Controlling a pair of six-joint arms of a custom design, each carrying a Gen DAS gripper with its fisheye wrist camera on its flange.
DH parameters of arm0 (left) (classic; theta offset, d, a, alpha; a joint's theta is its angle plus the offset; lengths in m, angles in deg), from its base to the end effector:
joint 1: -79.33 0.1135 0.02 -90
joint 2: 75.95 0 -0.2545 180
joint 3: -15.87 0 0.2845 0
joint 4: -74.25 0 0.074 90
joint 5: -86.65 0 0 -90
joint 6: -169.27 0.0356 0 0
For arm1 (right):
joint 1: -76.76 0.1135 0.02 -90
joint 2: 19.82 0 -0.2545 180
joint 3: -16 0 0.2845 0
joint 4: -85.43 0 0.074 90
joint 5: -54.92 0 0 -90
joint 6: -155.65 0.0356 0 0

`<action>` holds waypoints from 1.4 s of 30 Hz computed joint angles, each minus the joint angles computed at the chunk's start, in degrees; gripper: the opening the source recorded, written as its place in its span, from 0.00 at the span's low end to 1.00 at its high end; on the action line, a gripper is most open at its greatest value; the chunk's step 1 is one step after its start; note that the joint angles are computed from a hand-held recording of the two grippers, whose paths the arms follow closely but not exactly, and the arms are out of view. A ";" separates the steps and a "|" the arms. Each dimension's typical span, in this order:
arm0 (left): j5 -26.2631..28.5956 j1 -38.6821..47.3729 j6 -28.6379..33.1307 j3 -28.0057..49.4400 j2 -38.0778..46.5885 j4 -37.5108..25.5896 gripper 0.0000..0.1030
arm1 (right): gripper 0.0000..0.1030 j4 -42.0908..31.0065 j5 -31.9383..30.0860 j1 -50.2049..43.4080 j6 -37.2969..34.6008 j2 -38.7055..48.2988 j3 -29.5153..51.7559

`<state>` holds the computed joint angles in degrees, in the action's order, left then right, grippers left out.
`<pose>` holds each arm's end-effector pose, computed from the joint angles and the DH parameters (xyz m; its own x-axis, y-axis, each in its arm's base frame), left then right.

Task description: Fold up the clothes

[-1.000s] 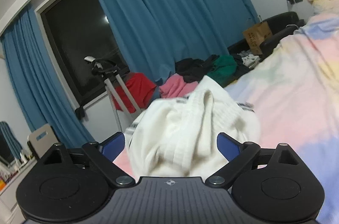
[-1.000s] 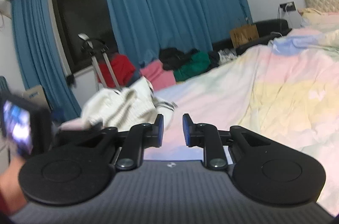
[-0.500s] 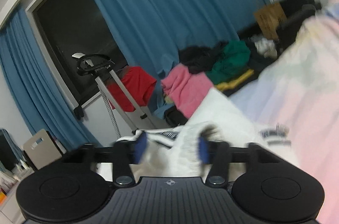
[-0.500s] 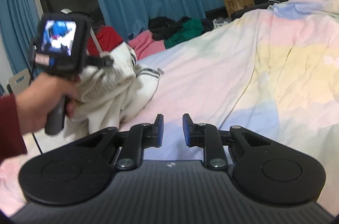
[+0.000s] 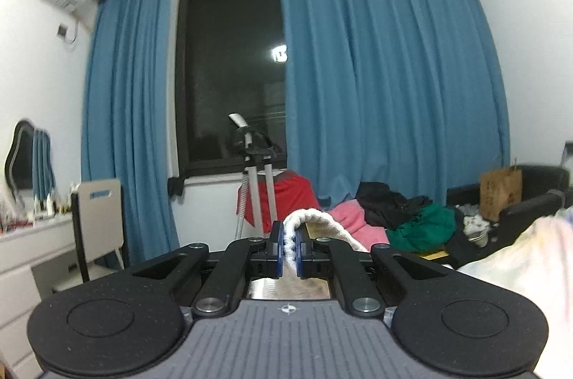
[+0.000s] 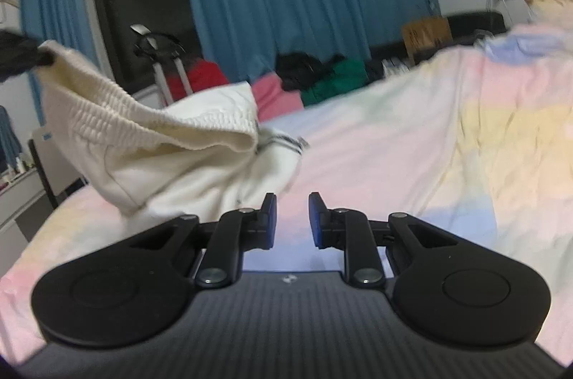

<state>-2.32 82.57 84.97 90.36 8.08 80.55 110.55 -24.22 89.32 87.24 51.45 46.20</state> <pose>0.3829 0.0210 0.3133 -0.0600 0.0961 -0.9936 -0.0328 0.9946 0.0982 0.2528 0.0495 0.1377 -0.2629 0.3117 -0.9131 0.0645 0.9500 0.3057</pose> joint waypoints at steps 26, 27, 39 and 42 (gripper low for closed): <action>33.09 43.30 -1.18 1.10 9.21 -21.39 0.09 | 0.48 -28.91 -3.51 23.90 -5.62 2.75 9.39; 32.86 43.26 -1.35 1.85 9.99 -22.01 0.10 | 0.49 -28.98 -5.13 23.22 -5.35 4.10 10.05; 32.56 43.08 -0.91 7.14 14.45 -27.67 0.12 | 0.50 -11.30 2.73 20.24 -0.68 -4.06 1.03; 32.36 42.94 0.90 5.40 12.96 -27.08 0.13 | 0.50 -10.58 3.85 20.02 -1.85 -5.27 0.58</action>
